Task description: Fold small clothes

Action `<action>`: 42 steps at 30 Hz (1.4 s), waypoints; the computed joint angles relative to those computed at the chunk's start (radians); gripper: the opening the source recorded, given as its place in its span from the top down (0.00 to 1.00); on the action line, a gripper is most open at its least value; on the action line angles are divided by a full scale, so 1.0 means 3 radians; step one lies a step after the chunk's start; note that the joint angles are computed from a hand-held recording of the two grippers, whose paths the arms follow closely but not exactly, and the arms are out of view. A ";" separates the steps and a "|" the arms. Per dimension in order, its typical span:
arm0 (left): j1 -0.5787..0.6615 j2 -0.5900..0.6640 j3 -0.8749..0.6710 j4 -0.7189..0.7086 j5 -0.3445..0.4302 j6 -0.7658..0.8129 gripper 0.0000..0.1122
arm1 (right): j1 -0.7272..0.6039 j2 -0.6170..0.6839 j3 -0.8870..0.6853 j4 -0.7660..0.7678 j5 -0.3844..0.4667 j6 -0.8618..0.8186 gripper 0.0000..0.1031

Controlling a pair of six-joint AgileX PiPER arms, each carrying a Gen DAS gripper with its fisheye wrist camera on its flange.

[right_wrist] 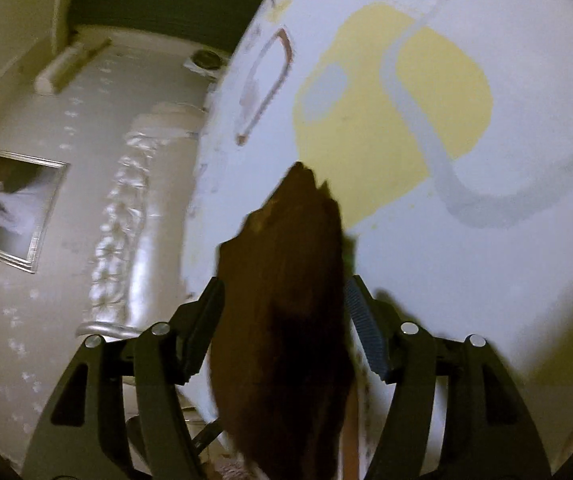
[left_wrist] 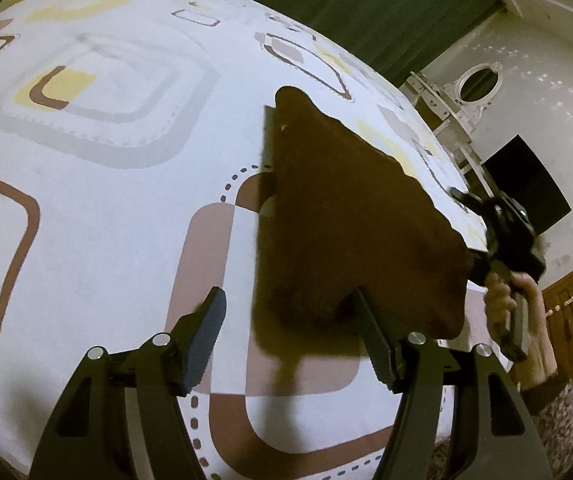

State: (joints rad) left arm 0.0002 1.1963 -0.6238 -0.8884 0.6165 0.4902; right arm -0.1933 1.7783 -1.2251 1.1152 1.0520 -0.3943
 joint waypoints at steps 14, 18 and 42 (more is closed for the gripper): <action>0.0348 -0.0053 0.0064 -0.0240 0.0193 0.0363 0.40 | 0.0151 0.0091 0.0031 0.0033 -0.0332 -0.0111 0.50; 0.0662 0.0066 0.0053 -0.0437 0.0499 0.0631 0.37 | -0.0033 -0.0330 0.0607 0.0304 -0.0082 -0.0481 0.32; 0.0124 0.0802 -0.0473 -0.0410 0.0724 0.0362 0.79 | 0.0287 -0.0895 0.1536 0.0224 -0.0079 -0.0650 0.89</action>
